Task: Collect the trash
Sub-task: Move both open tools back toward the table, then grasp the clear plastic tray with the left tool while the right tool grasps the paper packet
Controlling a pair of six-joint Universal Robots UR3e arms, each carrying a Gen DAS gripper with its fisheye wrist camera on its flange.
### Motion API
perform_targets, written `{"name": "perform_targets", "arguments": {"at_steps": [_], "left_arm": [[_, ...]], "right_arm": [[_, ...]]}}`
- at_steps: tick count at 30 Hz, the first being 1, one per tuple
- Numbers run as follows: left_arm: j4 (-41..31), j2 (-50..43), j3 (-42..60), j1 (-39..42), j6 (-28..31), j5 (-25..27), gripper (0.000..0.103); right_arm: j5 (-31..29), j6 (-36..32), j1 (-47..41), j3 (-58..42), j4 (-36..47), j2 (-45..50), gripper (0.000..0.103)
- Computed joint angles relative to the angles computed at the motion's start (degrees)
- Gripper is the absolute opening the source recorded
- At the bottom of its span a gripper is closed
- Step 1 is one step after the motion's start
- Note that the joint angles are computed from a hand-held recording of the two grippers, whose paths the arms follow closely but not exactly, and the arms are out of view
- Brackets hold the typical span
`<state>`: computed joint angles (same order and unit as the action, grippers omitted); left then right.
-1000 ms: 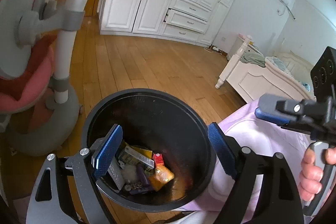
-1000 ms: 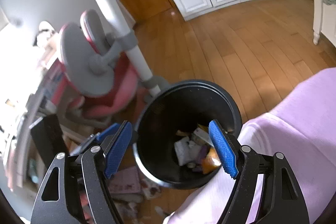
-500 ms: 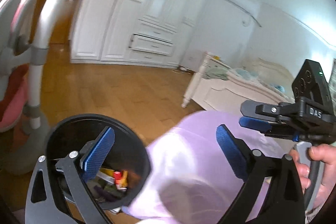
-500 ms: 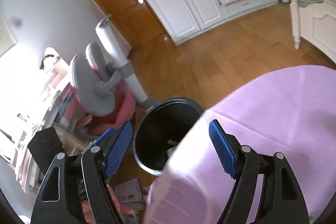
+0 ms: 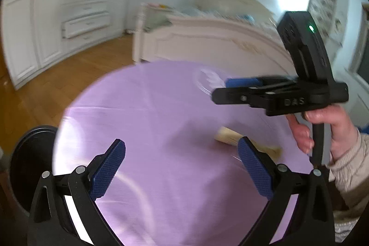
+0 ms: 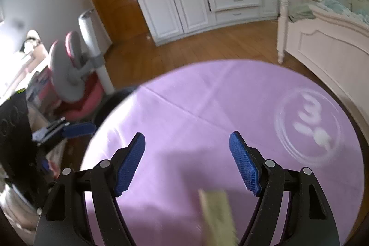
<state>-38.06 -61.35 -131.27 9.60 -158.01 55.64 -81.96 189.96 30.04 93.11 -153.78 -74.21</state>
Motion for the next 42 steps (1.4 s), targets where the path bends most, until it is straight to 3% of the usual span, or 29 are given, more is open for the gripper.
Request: {"name": "perform_targets", "arguments": {"at_steps": [5, 11, 16, 18, 21, 24, 29, 31, 35, 39, 42], "left_arm": [[5.15, -8.47, 3.02, -13.47, -7.73, 7.37, 0.097], [7.56, -14.12, 2.80, -18.68, -15.86, 8.63, 0.095], [11.65, -21.96, 4.41, -24.47, -22.01, 14.26, 0.068], [12.77, -23.15, 4.53, -25.18, -23.47, 15.92, 0.063], [13.24, -23.79, 5.50, -27.94, -24.86, 20.95, 0.049], [12.64, -23.18, 5.21, -26.47, -24.28, 21.08, 0.033], [14.36, -22.36, 3.71, -25.86, -23.83, 24.40, 0.028], [14.17, -21.67, 3.03, -24.72, -23.40, 24.18, 0.020], [12.90, -20.19, 3.30, -23.17, -21.99, 21.58, 0.017], [14.74, -19.16, 2.28, -22.88, -20.46, 20.01, 0.016], [14.70, -19.14, 2.68, -21.51, -19.48, 17.79, 0.015]], "right_arm": [[1.29, -4.34, -3.57, 17.21, -4.43, -10.73, 0.060], [5.51, -8.80, -7.39, 30.49, -6.10, -20.92, 0.060], [9.26, -11.06, -10.85, 38.42, -6.38, -27.30, 0.060], [10.31, -11.41, -11.90, 40.82, -6.71, -29.14, 0.060], [12.95, -12.06, -13.65, 43.66, -7.47, -30.77, 0.060], [12.54, -12.21, -12.20, 43.64, -8.83, -28.99, 0.060], [11.70, -11.82, -8.50, 40.69, -11.55, -23.02, 0.060], [9.80, -11.21, -6.60, 38.30, -12.03, -19.99, 0.060], [5.63, -9.99, -2.76, 32.67, -11.82, -14.29, 0.060], [3.04, -7.90, -0.96, 28.54, -12.31, -9.96, 0.032], [2.59, -6.59, -1.82, 28.52, -13.68, -9.36, 0.025]]}}
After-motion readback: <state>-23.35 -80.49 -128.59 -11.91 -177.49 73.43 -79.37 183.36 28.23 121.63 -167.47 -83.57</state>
